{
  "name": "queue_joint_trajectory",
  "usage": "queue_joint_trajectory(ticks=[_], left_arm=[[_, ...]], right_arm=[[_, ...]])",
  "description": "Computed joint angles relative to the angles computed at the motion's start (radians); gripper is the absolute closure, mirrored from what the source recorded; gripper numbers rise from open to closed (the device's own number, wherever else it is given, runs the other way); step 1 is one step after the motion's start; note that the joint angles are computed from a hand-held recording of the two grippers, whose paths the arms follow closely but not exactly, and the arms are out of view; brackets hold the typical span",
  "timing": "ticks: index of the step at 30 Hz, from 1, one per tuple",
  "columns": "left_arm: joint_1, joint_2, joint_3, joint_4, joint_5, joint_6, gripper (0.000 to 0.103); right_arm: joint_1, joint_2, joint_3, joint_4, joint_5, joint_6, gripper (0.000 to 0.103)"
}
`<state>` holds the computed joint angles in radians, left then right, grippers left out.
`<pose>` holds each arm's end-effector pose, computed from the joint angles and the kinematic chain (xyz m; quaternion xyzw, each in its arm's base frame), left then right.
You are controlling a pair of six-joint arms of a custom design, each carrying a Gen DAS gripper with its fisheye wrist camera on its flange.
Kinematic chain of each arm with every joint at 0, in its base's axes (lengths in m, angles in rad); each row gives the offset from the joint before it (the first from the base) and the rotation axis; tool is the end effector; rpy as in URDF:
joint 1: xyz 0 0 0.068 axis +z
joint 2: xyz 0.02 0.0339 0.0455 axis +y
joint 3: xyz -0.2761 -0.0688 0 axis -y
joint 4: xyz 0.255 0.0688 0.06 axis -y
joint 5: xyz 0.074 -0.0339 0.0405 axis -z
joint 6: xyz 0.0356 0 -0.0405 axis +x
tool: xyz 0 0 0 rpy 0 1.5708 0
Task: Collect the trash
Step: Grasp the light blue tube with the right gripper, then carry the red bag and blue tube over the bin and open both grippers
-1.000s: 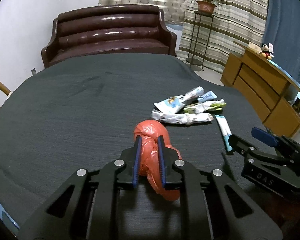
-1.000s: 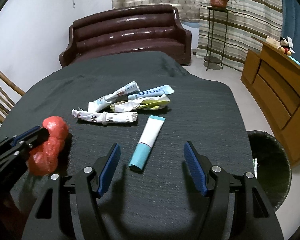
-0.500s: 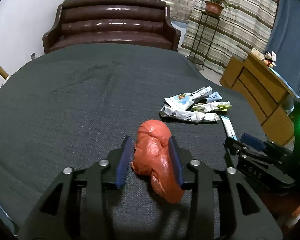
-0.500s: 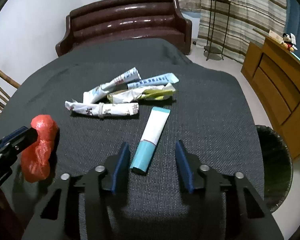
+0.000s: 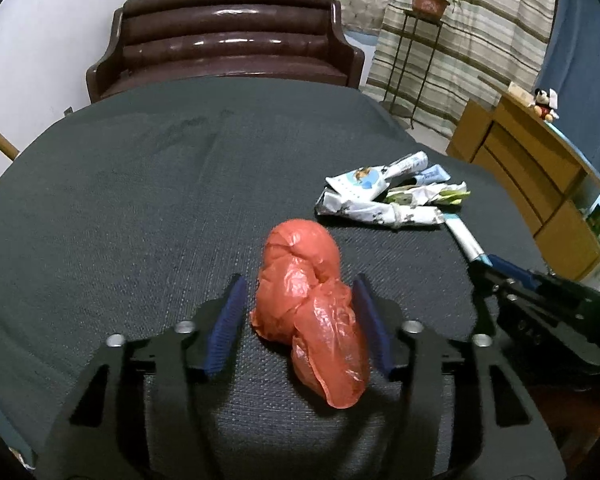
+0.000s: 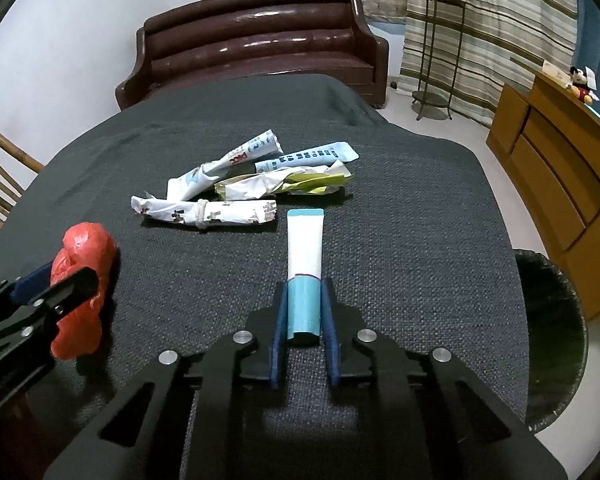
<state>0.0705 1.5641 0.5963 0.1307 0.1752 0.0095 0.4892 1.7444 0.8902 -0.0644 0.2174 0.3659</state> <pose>0.2849 0.0139 0.1326 0.0030 0.9304 -0.0673 0.3603 0.3094 0.1560 0.1461 -0.0233 0.9421 0.0385 0.3324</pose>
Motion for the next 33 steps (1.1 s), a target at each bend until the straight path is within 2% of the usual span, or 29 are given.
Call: queue_joint_trajectory(ticks=[7,18,25,33], left_arm=[[-0.008,-0.008,-0.027,0.043,-0.02,0.018,0.067],[-0.058,-0.071,-0.061,0.059,-0.059,0.018,0.069],[-0.138,-0.1,-0.053,0.049,-0.09,-0.009,0.069],[-0.294,-0.102,-0.035,0.074,-0.14,-0.054,0.069]], right_arm=[[-0.009,-0.019,-0.028,0.03,-0.014,-0.005,0.09],[-0.033,-0.094,-0.108,0.082,-0.018,-0.012,0.092],[-0.064,-0.182,-0.182,0.111,-0.005,-0.02,0.092],[-0.152,-0.336,-0.29,0.124,0.024,-0.05,0.092]])
